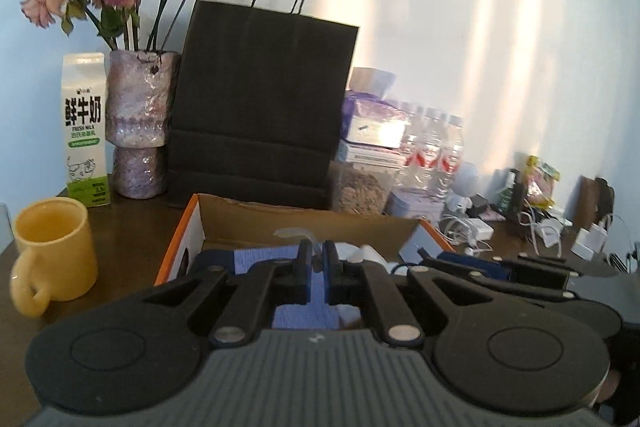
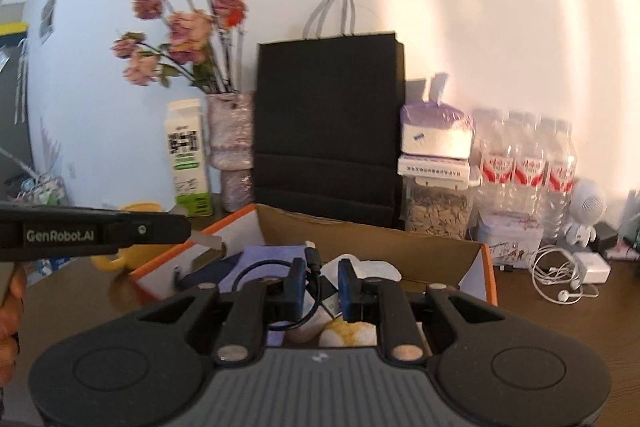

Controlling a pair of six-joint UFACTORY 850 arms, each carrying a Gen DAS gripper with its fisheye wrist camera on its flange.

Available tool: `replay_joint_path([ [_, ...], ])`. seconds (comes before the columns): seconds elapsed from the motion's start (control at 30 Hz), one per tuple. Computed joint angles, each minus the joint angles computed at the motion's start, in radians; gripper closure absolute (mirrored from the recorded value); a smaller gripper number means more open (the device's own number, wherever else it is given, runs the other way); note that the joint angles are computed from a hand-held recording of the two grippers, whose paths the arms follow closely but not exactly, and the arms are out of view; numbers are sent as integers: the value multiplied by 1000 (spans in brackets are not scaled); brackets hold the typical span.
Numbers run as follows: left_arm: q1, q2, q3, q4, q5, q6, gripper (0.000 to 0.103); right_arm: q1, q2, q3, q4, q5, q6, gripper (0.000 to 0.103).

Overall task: Organize objects
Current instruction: 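Carry the cable and plastic piece with both grippers over the red box, then open both grippers to drop the items into the red box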

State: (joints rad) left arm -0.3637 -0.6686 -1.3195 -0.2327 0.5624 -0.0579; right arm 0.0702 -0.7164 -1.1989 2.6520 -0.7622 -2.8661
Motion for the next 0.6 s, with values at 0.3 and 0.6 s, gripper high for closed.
replay_joint_path([
  [0.3,19,-119,-164,-87,-101,124,95,-26,-130,-180,-28,87,68,87],
  [0.6,-4,-145,-171,-394,13,366,0,-31,-154,-200,-26,106,102,10],
])
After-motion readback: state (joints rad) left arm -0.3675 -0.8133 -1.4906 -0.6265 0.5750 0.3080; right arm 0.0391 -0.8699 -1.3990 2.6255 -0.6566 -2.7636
